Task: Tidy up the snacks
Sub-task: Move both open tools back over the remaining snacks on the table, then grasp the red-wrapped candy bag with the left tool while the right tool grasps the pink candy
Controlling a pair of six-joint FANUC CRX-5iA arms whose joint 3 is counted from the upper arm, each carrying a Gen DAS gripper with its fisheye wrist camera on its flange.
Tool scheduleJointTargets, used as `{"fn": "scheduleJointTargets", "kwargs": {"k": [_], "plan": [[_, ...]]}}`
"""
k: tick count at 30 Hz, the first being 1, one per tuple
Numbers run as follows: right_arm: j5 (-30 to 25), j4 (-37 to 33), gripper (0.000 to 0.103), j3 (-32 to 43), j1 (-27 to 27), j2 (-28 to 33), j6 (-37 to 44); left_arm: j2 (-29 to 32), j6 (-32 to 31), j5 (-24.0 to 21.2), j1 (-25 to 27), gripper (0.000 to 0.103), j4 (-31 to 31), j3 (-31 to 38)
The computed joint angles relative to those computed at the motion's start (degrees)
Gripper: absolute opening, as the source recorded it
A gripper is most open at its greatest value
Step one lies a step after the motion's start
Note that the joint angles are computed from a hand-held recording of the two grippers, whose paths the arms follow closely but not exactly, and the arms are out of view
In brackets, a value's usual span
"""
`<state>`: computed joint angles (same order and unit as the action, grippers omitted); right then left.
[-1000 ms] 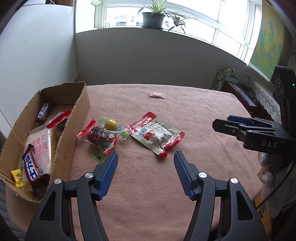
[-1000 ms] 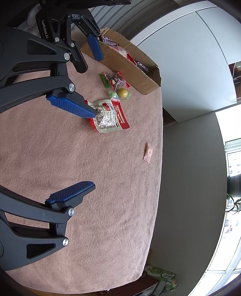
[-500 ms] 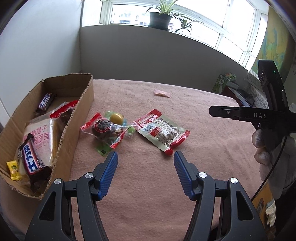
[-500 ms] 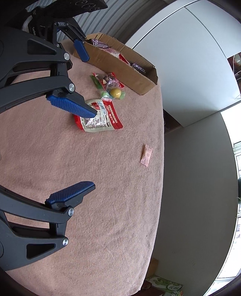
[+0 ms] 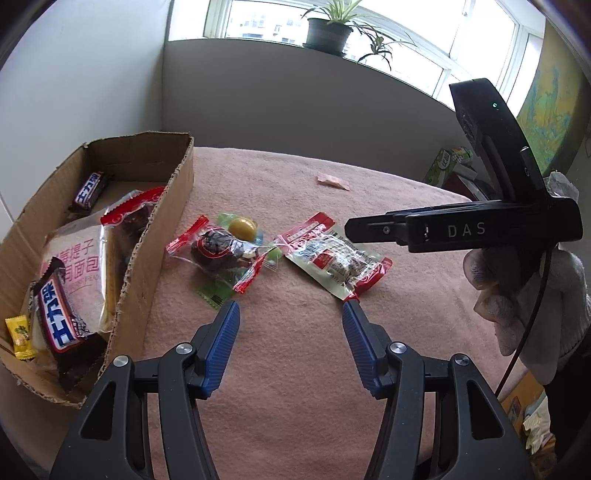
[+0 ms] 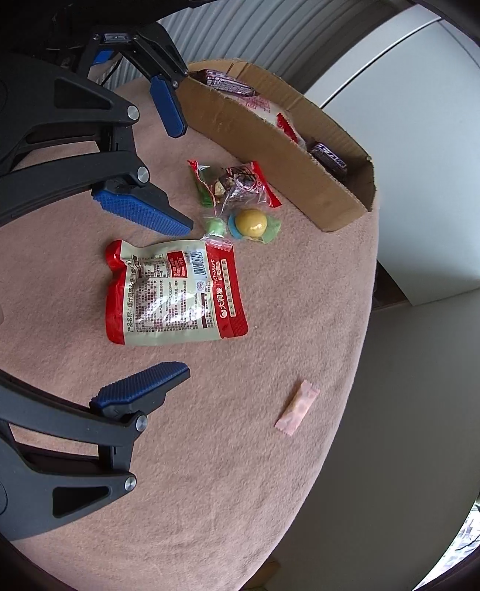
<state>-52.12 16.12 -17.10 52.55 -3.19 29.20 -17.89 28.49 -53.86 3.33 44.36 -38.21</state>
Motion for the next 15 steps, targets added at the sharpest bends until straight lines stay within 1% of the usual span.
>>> {"fn": "scheduleJointTargets", "kwargs": {"k": [3,6,10,12,15], "plan": [[-1.7,-1.4,0.074,2.0,-0.2,2.3,3.2,0.1,0.2,0.8,-0.4,0.057,0.1,-0.1],[-2.9,0.5,0.074,2.3,0.3,3.2,2.9,0.5,0.5,0.9,-0.5,0.057,0.0,0.0],[0.2,1.3,0.074,-0.3,-0.4,0.2,0.6,1.5,2.9,2.0,-0.9,0.057,-1.0,0.5],[1.1,2.7,0.074,-1.9,-0.5,-1.5,-1.6,2.1,4.2,3.7,-1.8,0.057,-1.8,0.8],[2.9,4.0,0.074,-4.4,-1.0,-3.9,-3.5,3.2,8.8,6.5,-3.5,0.057,-4.4,1.8]]}}
